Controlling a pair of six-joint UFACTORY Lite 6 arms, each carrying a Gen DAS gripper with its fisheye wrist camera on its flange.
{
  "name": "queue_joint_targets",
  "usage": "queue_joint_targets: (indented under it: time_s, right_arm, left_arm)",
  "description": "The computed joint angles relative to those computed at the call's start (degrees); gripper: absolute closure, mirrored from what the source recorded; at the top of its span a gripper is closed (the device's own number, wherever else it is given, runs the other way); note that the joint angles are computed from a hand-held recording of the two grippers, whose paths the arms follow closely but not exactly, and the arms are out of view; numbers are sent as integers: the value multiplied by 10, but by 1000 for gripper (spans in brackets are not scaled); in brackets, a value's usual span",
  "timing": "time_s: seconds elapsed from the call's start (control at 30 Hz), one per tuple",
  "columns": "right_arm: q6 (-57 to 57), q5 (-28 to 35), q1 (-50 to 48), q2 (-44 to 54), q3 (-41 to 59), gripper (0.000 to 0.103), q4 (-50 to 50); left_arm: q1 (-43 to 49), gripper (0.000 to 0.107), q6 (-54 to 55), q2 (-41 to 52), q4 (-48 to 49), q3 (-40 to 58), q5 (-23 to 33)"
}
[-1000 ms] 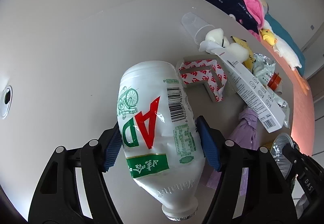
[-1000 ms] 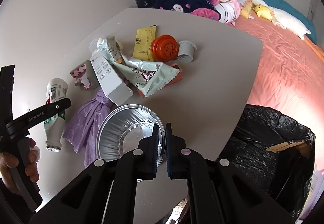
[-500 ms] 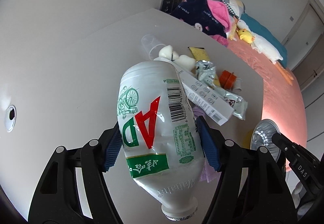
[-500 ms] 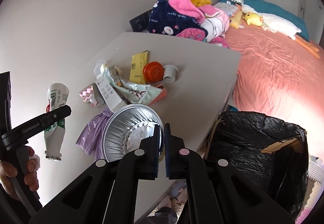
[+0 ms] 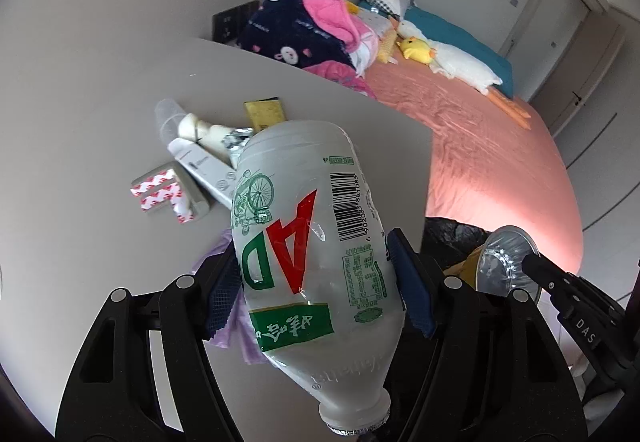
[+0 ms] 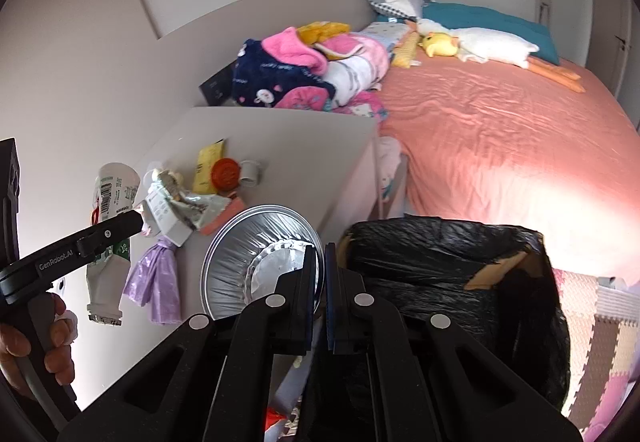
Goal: Collect trash
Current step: 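Carry the bottle and foil tray to the black trash bag and release both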
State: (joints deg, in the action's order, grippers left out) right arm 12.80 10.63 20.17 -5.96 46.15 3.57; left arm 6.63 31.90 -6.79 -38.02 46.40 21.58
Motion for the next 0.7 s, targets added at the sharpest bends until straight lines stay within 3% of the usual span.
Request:
queue_joint_targets:
  time_s: [0.2,0.47,0.6,0.7]
  right_arm:
    - [-75,12,-72,-73,-55,98,56]
    - [-272,37,-188,-135,-97,98,216]
    - [-386,60,-254,-150,-107,98,313]
    - [-459,80,-294,-151,-108,98,373]
  left_arm:
    - [-101,40,-73,24,38,32,-17]
    - [-211,40,-159,55,96,75,-26]
    - [-243,40,-154,89,90,106,-21]
    - [-256,38,-92,117,37,131,-2]
